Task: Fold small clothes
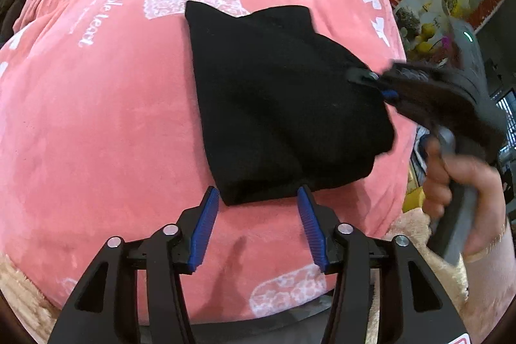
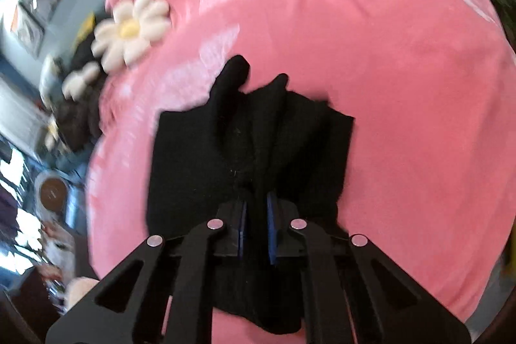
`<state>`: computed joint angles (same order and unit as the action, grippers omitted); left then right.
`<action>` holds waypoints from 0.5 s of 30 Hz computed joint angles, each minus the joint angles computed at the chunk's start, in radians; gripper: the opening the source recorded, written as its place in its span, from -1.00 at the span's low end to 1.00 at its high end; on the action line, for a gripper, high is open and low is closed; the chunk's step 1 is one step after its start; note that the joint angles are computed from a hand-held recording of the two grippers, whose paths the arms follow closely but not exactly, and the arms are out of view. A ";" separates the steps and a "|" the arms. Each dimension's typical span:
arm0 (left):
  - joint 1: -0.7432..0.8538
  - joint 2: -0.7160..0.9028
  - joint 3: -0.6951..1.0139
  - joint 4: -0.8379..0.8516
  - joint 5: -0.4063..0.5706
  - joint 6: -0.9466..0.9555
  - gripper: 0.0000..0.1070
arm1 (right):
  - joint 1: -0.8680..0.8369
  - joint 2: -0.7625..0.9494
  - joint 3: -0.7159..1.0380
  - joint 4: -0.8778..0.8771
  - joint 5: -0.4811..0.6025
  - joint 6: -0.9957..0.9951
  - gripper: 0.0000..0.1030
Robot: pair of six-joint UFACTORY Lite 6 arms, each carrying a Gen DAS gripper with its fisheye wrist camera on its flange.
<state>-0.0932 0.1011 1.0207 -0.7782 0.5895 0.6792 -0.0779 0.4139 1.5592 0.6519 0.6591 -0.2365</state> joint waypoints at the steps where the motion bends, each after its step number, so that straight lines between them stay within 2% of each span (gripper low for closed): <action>1: 0.003 0.011 0.006 -0.016 0.007 0.010 -0.01 | 0.005 0.026 -0.028 -0.050 -0.003 0.027 -0.80; 3: -0.001 0.043 0.020 -0.041 0.018 0.019 0.00 | 0.014 0.081 -0.059 -0.096 -0.005 0.034 -0.66; 4: -0.007 0.056 0.029 -0.034 0.017 0.005 0.00 | 0.006 0.051 -0.100 -0.056 -0.029 0.005 -0.66; 6: -0.018 0.079 0.052 -0.012 0.028 -0.021 0.00 | 0.000 -0.009 -0.117 -0.055 -0.043 0.017 -0.50; 8: -0.006 0.082 0.059 -0.016 0.036 -0.013 0.02 | 0.000 -0.052 -0.105 -0.095 -0.065 0.047 -0.12; 11: 0.019 0.094 0.062 -0.023 0.032 -0.016 0.05 | -0.007 -0.041 -0.034 -0.169 -0.049 0.065 -0.07; 15: 0.047 0.108 0.057 -0.037 0.040 -0.020 0.05 | -0.041 0.091 0.155 -0.141 0.013 0.069 -0.07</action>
<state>-0.0464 0.2091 1.0781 -0.8154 0.6296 0.6591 -0.1191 0.5047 1.7142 0.5113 0.6718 -0.1679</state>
